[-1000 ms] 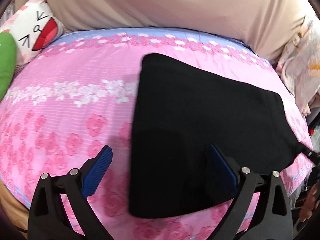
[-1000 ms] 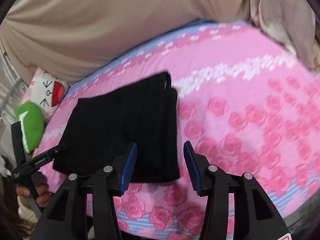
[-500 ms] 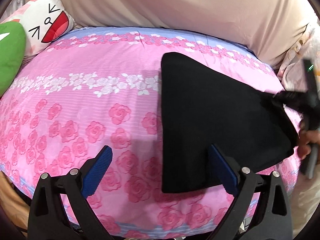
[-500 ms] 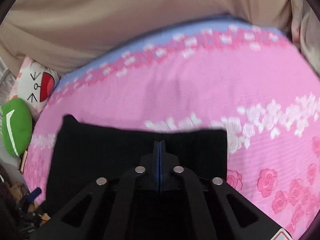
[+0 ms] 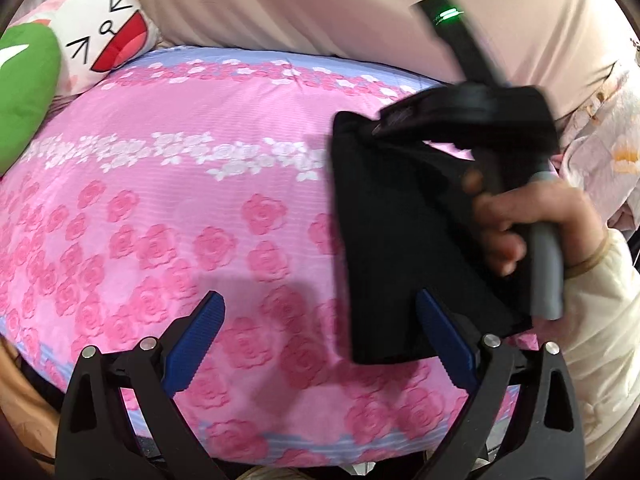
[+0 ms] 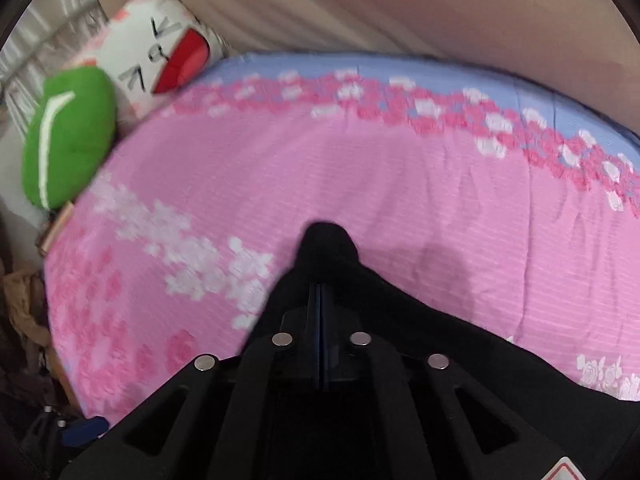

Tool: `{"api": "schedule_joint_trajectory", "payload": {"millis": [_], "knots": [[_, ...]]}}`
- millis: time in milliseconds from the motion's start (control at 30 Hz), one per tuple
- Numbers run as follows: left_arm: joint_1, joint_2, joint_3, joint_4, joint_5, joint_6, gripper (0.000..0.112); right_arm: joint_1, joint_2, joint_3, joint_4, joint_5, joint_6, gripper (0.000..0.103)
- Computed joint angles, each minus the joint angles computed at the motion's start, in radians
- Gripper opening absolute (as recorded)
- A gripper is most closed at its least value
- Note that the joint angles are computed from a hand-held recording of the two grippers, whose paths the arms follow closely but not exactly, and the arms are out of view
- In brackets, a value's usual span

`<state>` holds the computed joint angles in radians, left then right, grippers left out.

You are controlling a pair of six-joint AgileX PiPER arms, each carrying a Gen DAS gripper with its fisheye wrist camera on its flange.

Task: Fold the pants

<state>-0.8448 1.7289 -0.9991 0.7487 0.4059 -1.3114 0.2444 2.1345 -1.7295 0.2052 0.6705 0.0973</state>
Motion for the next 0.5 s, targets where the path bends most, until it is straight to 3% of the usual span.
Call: {"api": "schedule_joint_trajectory", "payload": {"millis": [100,167,267,367,433,500], "knots": [[0.013,-0.005,0.013,0.012,-0.010,-0.025,0.094,-0.009,0.041,-0.006,0.006,0.010,-0.016,0.003],[0.019,0.007,-0.008,-0.024,-0.010,0.020,0.094,-0.040,0.000,0.048,0.092,-0.006,-0.021,0.001],[0.012,0.018,-0.039,-0.035,0.000,0.046,0.095,-0.051,-0.214,0.294,0.057,-0.166,0.018,0.008],[0.003,0.046,-0.079,-0.070,0.004,0.083,0.095,-0.110,-0.430,0.570,-0.164,-0.244,0.229,0.013],[-0.006,0.073,-0.116,-0.104,0.015,0.123,0.095,-0.163,-0.458,0.642,-0.356,-0.195,0.383,0.013],[-0.023,0.110,-0.167,-0.122,0.040,0.151,0.095,-0.230,-0.498,0.737,-0.420,-0.204,0.433,0.000]]}}
